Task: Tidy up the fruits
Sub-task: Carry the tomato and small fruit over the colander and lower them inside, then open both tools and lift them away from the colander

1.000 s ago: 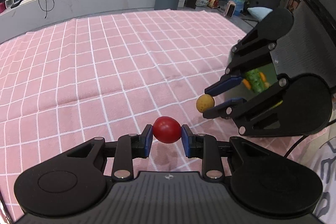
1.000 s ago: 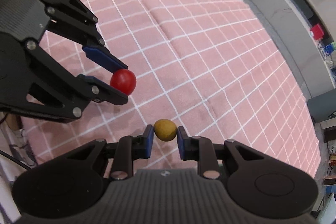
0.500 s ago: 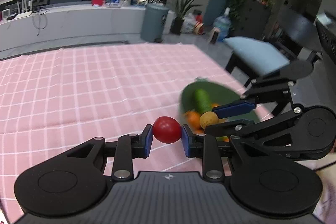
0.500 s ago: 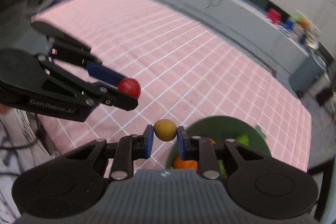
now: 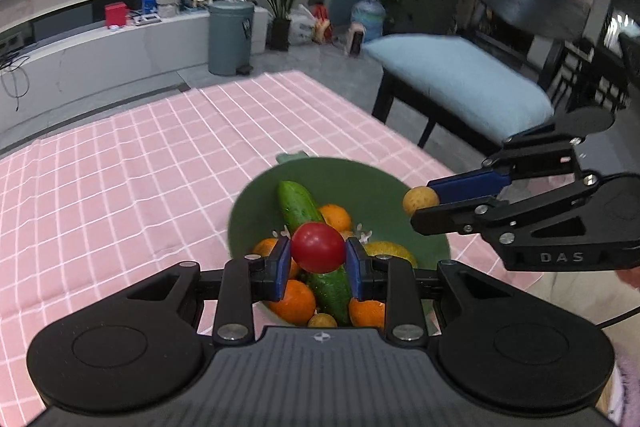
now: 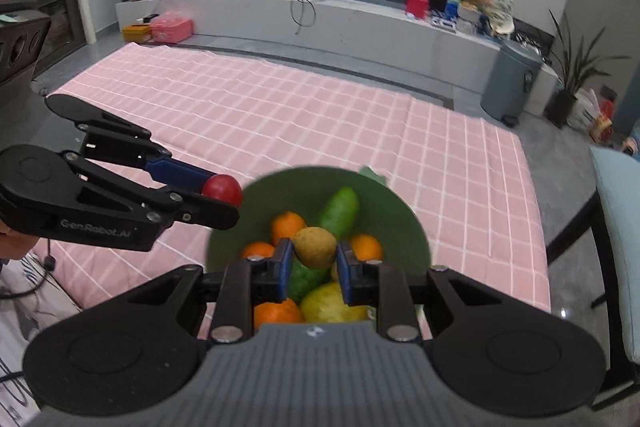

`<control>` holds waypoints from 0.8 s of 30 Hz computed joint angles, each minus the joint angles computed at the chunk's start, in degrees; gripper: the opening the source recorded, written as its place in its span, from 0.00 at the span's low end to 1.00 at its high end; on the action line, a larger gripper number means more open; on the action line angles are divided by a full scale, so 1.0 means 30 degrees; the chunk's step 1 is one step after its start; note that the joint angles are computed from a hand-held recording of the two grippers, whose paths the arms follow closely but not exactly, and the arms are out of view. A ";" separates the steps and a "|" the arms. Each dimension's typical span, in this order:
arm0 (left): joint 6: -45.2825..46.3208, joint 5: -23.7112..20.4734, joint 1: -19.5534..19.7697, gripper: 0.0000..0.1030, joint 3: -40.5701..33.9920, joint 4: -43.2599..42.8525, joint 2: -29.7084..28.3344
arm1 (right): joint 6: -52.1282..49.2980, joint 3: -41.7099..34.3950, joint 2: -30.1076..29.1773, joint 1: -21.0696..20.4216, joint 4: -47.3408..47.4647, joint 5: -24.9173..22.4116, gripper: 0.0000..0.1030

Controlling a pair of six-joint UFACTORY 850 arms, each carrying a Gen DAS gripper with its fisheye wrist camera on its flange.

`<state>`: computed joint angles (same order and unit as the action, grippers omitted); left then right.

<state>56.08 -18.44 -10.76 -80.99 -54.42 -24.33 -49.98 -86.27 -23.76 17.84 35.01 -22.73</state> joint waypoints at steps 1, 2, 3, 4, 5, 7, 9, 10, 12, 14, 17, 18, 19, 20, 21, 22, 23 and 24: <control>-0.1059 -0.0012 -0.0162 0.31 -0.0481 0.1347 -0.0448 | -0.0039 -0.0099 -0.0179 -0.0086 0.0057 -0.0104 0.19; -0.1838 0.0004 -0.0295 0.31 -0.0658 0.2434 -0.0654 | -0.0329 -0.0178 -0.0346 -0.0222 0.0307 -0.0237 0.19; -0.2636 -0.0002 -0.0430 0.31 -0.0935 0.3544 -0.0951 | -0.0650 -0.0358 -0.0622 -0.0314 0.0565 -0.0392 0.19; -0.3374 -0.0144 -0.0536 0.31 -0.1314 0.4616 -0.1306 | -0.0974 -0.0525 -0.0872 -0.0355 0.0807 -0.0516 0.19; -0.3835 -0.0367 -0.0605 0.31 -0.1553 0.5423 -0.1562 | -0.1422 -0.0688 -0.1110 -0.0470 0.1086 -0.0705 0.19; -0.4292 -0.0885 -0.0630 0.31 -0.2076 0.6551 -0.2116 | -0.1787 -0.1121 -0.1658 -0.0462 0.1053 -0.1014 0.19; -0.4354 -0.1283 -0.0623 0.31 -0.2267 0.7159 -0.2350 | -0.1744 -0.1508 -0.2097 -0.0443 0.0484 -0.1294 0.19; -0.4402 -0.1409 -0.0607 0.31 -0.2366 0.7435 -0.2480 | -0.1629 -0.1864 -0.2426 -0.0452 0.0067 -0.1497 0.19; -0.4544 -0.1661 -0.0621 0.31 -0.2645 0.7928 -0.2786 | -0.1531 -0.2646 -0.3103 -0.0548 -0.0415 -0.2013 0.19; -0.4615 -0.1892 -0.0658 0.31 -0.2931 0.8253 -0.3089 | -0.1126 -0.3132 -0.3498 -0.0622 -0.1131 -0.2257 0.19; -0.5931 -0.1970 -0.0850 0.31 -0.3235 1.0109 -0.3395 | 0.0861 -0.4562 -0.4462 -0.0576 -0.3806 -0.2524 0.19; -0.6394 -0.1989 -0.0917 0.31 -0.3314 1.0738 -0.3475 | 0.1216 -0.4964 -0.4712 -0.0546 -0.4649 -0.2777 0.19; -0.6800 -0.2084 -0.0959 0.31 -0.3429 1.1241 -0.3564 | 0.1255 -0.5552 -0.5061 -0.0549 -0.5327 -0.3348 0.19; -0.7087 -0.2237 -0.0979 0.32 -0.3560 1.1543 -0.3636 | 0.1168 -0.5916 -0.5249 -0.0578 -0.5718 -0.3752 0.19; -0.7130 -0.2385 -0.0961 0.32 -0.3685 1.1529 -0.3723 | 0.1153 -0.6555 -0.5624 -0.0585 -0.6224 -0.4439 0.19; -0.7159 -0.2602 -0.0931 0.32 -0.3820 1.1466 -0.3776 | 0.1262 -0.7002 -0.5866 -0.0551 -0.6656 -0.4964 0.19; -0.7163 -0.2836 -0.0898 0.32 -0.3975 1.1405 -0.3855 | 0.1393 -0.7508 -0.6175 -0.0514 -0.7121 -0.5442 0.19; -0.7097 -0.3016 -0.0865 0.32 -0.4063 1.1309 -0.3893 | 0.1516 -0.7939 -0.6448 -0.0467 -0.7552 -0.5825 0.19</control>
<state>34.79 -27.49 -13.35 -93.18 -20.50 -36.01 -45.43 -110.09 -43.10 16.44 12.35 -40.21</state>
